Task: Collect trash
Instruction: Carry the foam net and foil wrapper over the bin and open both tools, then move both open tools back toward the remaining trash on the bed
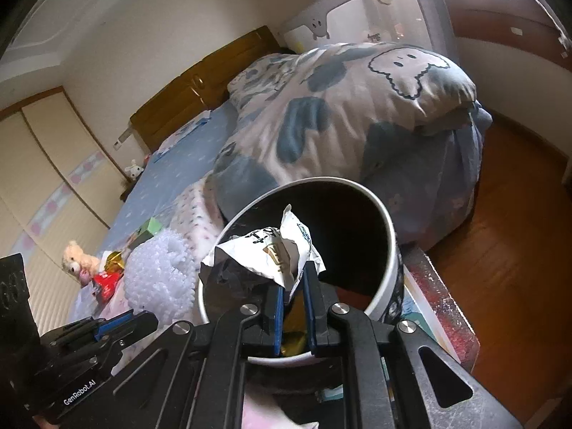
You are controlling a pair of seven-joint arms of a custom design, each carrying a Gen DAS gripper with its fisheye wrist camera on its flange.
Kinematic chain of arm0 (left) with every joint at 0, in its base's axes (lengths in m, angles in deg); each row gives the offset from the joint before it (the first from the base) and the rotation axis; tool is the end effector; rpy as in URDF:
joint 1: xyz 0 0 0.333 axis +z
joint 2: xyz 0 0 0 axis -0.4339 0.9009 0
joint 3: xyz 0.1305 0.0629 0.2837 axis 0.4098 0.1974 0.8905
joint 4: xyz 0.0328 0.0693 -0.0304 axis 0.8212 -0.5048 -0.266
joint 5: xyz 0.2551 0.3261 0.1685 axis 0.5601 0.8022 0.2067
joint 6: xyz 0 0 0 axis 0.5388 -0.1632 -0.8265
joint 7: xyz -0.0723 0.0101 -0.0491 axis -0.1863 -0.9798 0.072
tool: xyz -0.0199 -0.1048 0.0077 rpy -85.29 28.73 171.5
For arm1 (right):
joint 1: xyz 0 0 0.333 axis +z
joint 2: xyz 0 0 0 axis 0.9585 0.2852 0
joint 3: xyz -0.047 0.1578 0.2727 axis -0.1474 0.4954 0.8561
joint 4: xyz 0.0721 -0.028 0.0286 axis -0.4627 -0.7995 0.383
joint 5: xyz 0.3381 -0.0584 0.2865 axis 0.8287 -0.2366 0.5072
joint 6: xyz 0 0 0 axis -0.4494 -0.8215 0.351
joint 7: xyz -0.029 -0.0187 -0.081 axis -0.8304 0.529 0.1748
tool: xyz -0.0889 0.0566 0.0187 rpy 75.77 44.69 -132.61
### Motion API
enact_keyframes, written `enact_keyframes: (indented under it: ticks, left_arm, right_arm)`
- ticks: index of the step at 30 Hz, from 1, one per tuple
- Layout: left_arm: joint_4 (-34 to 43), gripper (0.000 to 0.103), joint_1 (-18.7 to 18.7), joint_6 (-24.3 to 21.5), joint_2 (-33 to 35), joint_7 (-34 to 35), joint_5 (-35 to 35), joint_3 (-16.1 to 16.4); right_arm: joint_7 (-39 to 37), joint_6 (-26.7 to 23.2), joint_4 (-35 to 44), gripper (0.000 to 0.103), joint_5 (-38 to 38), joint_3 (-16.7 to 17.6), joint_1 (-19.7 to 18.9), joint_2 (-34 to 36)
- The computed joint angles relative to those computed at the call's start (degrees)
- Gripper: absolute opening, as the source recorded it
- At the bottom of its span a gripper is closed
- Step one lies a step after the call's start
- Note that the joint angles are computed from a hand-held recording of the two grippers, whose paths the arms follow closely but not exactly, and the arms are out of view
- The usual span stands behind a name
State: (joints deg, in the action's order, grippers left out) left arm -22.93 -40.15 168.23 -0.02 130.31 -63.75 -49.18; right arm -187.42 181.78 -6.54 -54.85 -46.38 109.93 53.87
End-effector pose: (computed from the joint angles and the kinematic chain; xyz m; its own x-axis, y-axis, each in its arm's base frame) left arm 0.7200 -0.3374 0.5139 -0.7549 -0.6491 0.0941 -0.5352 0.5266 -0.6605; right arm 0.6143 0.4693 0.4909 -0.3989 -0.8101 -0.4296 -0.4801 0.5837 -0.6549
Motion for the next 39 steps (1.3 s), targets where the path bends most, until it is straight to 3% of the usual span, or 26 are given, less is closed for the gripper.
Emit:
enact_keyframes:
  ticks: [9, 11, 14, 16, 17, 18, 19, 21, 25, 31, 39]
  left_arm:
    - [3.2, 0.012, -1.7, -0.5, 2.3, -2.1, 2.5, 0.5]
    - [3.7, 0.016, -1.8, -0.6, 2.6, -2.3, 2.8, 0.5]
    - [4.1, 0.033, -1.7, -0.9, 2.9, -2.7, 2.9, 0.6]
    - [3.8, 0.051, -1.6, -0.4, 2.8, -3.1, 2.7, 0.5]
    - [3.5, 0.051, -1.5, -0.2, 2.6, -3.1, 2.6, 0.5]
    - [3.1, 0.051, -1.4, 0.0, 2.4, -3.0, 2.4, 0.5]
    - [2.6, 0.051, -1.2, 0.2, 2.1, -2.9, 2.3, 0.4]
    - [1.6, 0.051, -0.7, 0.5, 1.5, -2.6, 1.7, 0.3]
    - [-1.5, 0.054, 0.4, 1.3, -0.2, -2.7, 0.4, 0.5]
    - [-6.5, 0.055, 2.4, 2.6, -3.2, -4.1, -1.2, 1.4]
    - [-11.0, 0.059, 5.2, 6.3, -6.1, -6.7, -2.6, 2.7]
  right_arm:
    - [-2.8, -0.3, -0.2, 0.014, 2.7, 0.2, -1.5, -0.2]
    - [-3.4, -0.4, 0.0, 0.014, 3.5, 0.3, -1.8, 0.0]
    - [-3.8, -1.1, 0.3, 0.016, 4.2, 0.3, -1.8, 0.1]
    - [-3.7, -1.0, 0.1, 0.026, 4.5, 0.2, -1.8, 0.0]
    - [-3.5, -1.4, 0.1, 0.033, 4.5, 0.2, -1.8, 0.0]
    - [-3.2, -1.5, 0.0, 0.049, 4.3, 0.1, -1.6, -0.1]
    - [-2.8, -1.6, -0.1, 0.055, 4.0, 0.0, -1.5, -0.2]
    - [-1.8, -1.7, -0.4, 0.055, 3.4, 0.0, -1.3, -0.5]
    - [0.4, -1.6, -0.4, 0.07, 1.8, -0.1, -0.8, -0.6]
    - [0.8, -2.2, 2.9, 0.08, 0.3, -0.1, 0.4, 1.4]
    - [-0.8, -0.7, 11.9, 0.084, 0.4, -1.5, 3.1, 7.7]
